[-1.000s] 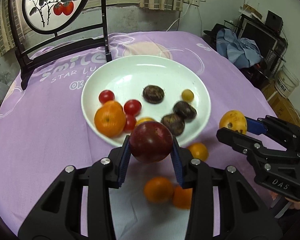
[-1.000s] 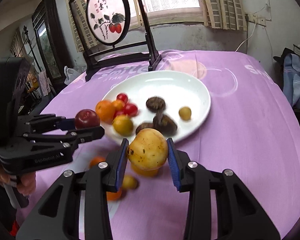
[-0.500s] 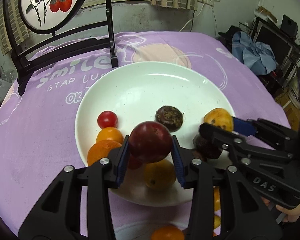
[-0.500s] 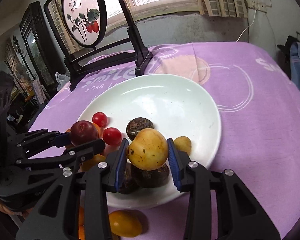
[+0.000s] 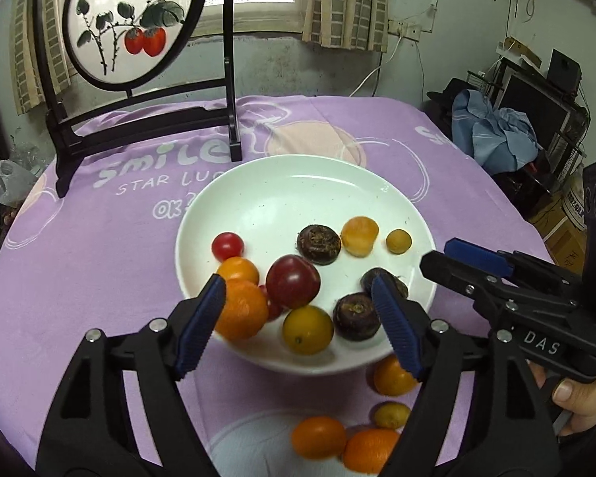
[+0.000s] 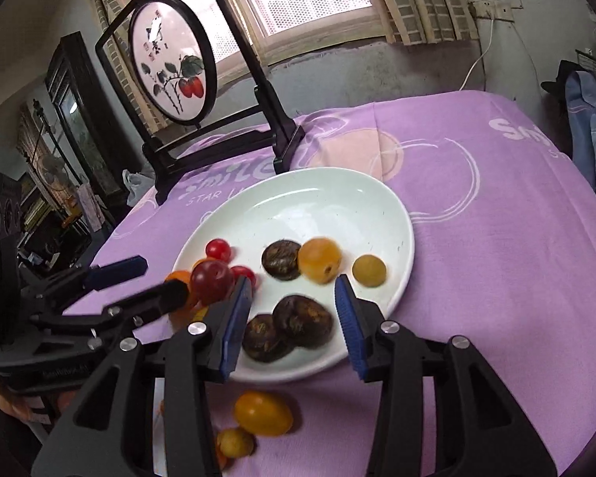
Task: Organize fruits
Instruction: 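Grasp an orange with the right tool while the left tool grasps another orange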
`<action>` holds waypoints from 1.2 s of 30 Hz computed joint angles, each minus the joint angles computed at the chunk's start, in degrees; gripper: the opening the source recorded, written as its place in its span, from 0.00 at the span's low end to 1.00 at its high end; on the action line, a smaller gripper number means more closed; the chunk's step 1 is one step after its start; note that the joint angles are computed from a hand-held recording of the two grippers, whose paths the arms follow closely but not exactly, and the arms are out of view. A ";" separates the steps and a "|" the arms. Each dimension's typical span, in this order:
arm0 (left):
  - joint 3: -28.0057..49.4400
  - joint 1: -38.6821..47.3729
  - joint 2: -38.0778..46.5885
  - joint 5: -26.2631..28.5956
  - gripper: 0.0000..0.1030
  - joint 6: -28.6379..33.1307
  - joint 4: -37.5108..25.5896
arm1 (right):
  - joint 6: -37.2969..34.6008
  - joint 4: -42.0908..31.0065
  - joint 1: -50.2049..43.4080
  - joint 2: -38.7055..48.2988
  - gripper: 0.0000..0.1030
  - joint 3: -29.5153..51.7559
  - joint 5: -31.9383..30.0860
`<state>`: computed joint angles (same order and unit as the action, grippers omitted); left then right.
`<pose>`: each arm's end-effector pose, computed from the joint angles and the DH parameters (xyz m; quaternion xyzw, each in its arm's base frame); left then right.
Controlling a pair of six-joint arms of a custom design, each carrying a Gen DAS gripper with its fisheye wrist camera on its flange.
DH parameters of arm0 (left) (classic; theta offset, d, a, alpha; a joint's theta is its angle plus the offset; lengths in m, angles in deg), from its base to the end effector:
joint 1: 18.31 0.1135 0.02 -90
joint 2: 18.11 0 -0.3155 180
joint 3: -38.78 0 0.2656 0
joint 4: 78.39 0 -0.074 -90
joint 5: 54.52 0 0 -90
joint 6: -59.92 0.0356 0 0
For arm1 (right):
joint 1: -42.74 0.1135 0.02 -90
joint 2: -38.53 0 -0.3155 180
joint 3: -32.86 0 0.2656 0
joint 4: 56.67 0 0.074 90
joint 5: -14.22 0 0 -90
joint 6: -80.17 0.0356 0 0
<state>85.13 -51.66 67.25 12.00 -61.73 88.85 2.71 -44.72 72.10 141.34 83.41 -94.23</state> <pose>0.2307 -0.1349 0.1770 -0.0529 0.9260 -0.0101 0.3737 0.2862 0.1739 0.1414 -0.1976 0.8762 0.2841 0.3353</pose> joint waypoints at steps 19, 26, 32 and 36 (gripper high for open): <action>-15.15 -15.11 -8.33 -7.89 0.78 -16.77 -3.08 | 0.03 3.36 10.23 -9.03 0.43 -16.26 8.07; -18.91 -14.57 -6.93 -8.55 0.79 -16.51 2.00 | 0.55 4.13 17.97 -6.85 0.43 -16.82 11.70; -21.38 -11.10 -7.56 -5.44 0.79 -15.08 5.89 | 0.40 2.25 23.33 -3.27 0.43 -14.52 16.13; -22.34 -8.42 -8.15 -2.97 0.79 -14.25 7.58 | 1.11 0.91 24.09 -1.17 0.43 -12.35 17.04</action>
<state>62.79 -60.08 59.10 9.02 -75.98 96.43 3.81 -43.80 96.19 140.17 71.06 -77.20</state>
